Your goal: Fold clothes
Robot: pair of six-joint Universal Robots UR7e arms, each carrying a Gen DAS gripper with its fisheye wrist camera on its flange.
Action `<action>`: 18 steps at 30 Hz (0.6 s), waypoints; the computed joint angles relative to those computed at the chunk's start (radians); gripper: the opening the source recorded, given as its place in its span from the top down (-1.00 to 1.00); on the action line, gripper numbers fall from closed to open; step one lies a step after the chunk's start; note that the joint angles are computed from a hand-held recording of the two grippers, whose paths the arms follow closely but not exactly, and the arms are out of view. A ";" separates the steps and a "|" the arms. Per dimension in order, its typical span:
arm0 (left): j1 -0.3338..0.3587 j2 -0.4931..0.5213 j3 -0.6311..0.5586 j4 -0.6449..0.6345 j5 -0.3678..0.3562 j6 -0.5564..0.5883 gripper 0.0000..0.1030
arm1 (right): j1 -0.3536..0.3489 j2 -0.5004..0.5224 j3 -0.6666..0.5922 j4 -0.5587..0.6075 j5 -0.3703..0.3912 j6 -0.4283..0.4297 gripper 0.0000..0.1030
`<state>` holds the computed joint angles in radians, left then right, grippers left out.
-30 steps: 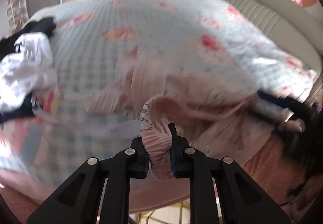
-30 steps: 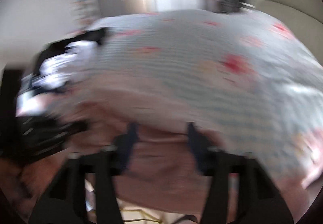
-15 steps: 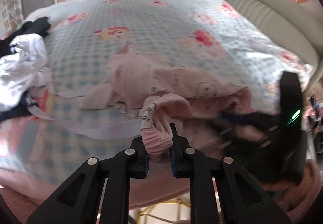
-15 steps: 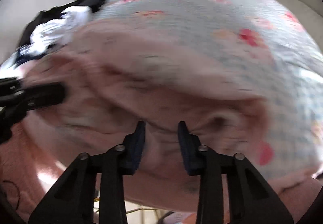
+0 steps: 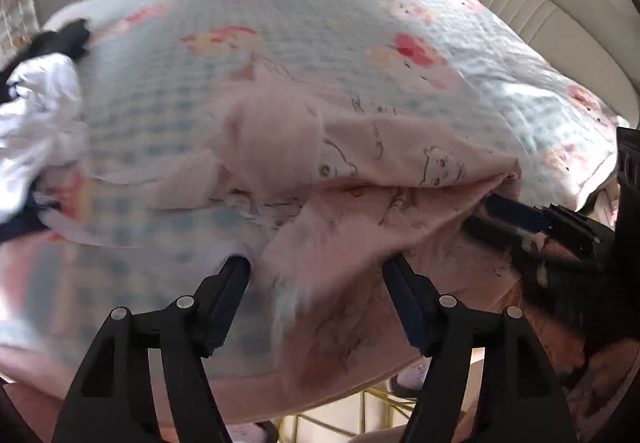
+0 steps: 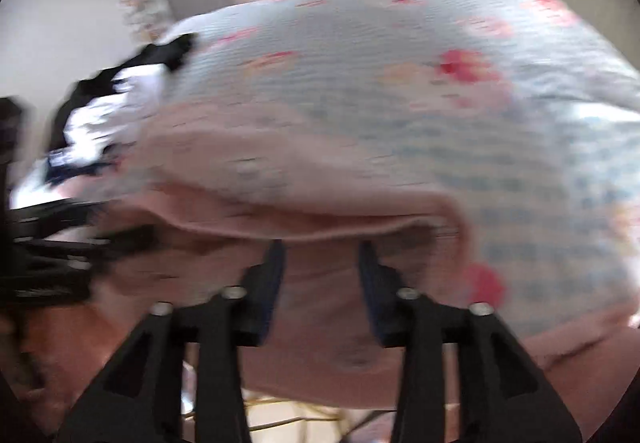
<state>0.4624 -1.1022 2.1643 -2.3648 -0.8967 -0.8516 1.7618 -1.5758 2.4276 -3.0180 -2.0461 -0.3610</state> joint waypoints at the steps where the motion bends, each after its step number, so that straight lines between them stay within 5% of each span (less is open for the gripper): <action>1: 0.005 0.018 -0.009 0.026 0.003 -0.014 0.05 | 0.003 -0.004 0.009 0.001 -0.003 -0.018 0.07; 2: 0.005 0.030 -0.013 0.043 0.008 -0.025 0.39 | 0.010 0.020 0.012 -0.020 -0.032 -0.028 0.07; 6: -0.024 0.029 -0.003 0.087 0.071 -0.082 0.54 | 0.028 0.112 0.022 -0.123 -0.150 -0.065 0.14; 13: -0.036 -0.068 0.011 0.232 0.190 -0.248 0.57 | 0.004 0.111 0.021 -0.256 -0.259 -0.022 0.37; 18: -0.034 -0.108 0.081 0.036 0.166 -0.217 0.55 | -0.014 0.087 0.021 -0.263 -0.237 0.008 0.41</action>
<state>0.4281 -1.2102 2.2455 -2.3290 -0.7309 -1.0688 1.7482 -1.4888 2.4488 -3.2813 -2.2830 -0.3528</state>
